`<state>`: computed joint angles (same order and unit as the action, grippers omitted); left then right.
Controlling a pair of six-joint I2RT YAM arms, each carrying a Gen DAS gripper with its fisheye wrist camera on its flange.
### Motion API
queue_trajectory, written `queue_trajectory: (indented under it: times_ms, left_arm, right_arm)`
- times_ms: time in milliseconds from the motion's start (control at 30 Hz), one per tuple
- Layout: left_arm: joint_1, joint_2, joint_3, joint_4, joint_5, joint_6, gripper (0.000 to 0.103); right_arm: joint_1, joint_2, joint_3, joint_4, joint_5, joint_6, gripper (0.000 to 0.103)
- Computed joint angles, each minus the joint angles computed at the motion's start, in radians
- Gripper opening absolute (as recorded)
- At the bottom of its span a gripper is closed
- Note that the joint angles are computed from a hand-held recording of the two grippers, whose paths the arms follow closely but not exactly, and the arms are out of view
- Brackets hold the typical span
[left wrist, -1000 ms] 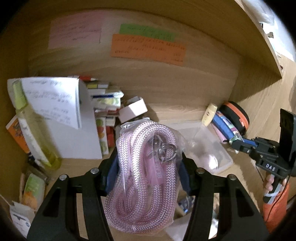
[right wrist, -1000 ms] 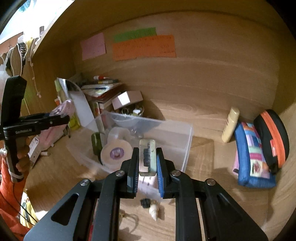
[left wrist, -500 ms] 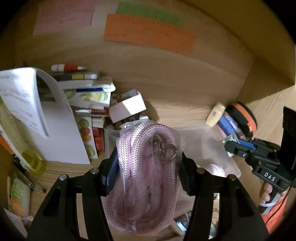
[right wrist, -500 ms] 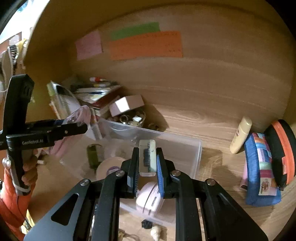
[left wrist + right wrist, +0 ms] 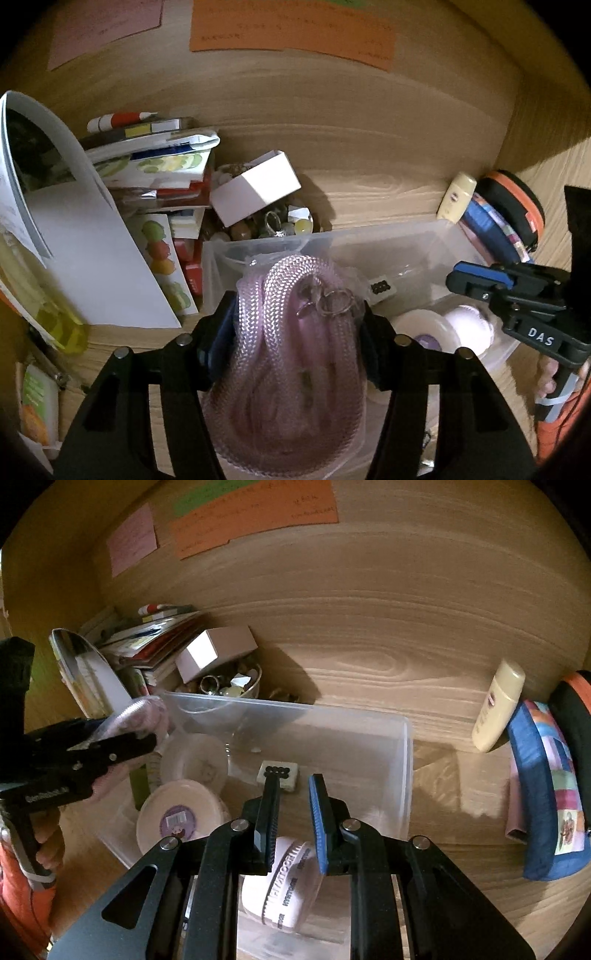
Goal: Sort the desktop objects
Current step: 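Carry both items over the clear box and open the right tool to drop the block, then lower the bagged pink rope into the box and open the left tool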
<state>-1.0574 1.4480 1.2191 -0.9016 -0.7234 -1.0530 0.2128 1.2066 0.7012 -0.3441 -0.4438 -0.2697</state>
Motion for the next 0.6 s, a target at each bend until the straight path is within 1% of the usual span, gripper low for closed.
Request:
queue_trajectory:
  times_ms: [100, 167, 300, 333, 367, 400, 433, 533, 600]
  left_arm:
    - [-0.011, 0.018, 0.013, -0.006, -0.005, 0.0, 0.062]
    - [-0.011, 0.007, 0.005, 0.011, 0.009, 0.006, 0.067]
    - [-0.019, -0.016, -0.006, 0.027, 0.012, 0.006, 0.069]
    - [-0.021, -0.018, -0.004, 0.03, 0.012, 0.008, 0.07]
    - [-0.025, -0.024, -0.005, 0.029, 0.01, 0.008, 0.072]
    - [-0.023, -0.019, 0.003, 0.029, 0.01, 0.012, 0.073]
    - [-0.024, -0.015, 0.012, 0.021, 0.007, 0.009, 0.073]
    - [-0.034, -0.016, 0.035, -0.006, 0.0, -0.005, 0.073]
    - [-0.046, -0.014, 0.055, -0.026, -0.009, -0.015, 0.074]
  right_arm:
    - [0.004, -0.001, -0.003, -0.003, 0.001, -0.006, 0.015]
    - [0.008, -0.005, -0.002, -0.01, -0.005, -0.006, 0.015]
    - [0.002, -0.018, 0.003, -0.038, -0.038, -0.013, 0.015]
    - [0.005, -0.024, 0.002, -0.041, -0.034, -0.011, 0.018]
    - [0.011, -0.032, 0.0, -0.041, -0.024, -0.007, 0.022]
    - [0.014, -0.037, 0.0, -0.045, -0.016, -0.004, 0.024]
    - [0.017, -0.048, -0.002, -0.049, -0.009, -0.003, 0.029]
    - [0.022, -0.08, -0.004, -0.06, -0.008, -0.001, 0.033]
    - [0.027, -0.114, -0.004, -0.073, 0.004, 0.002, 0.038]
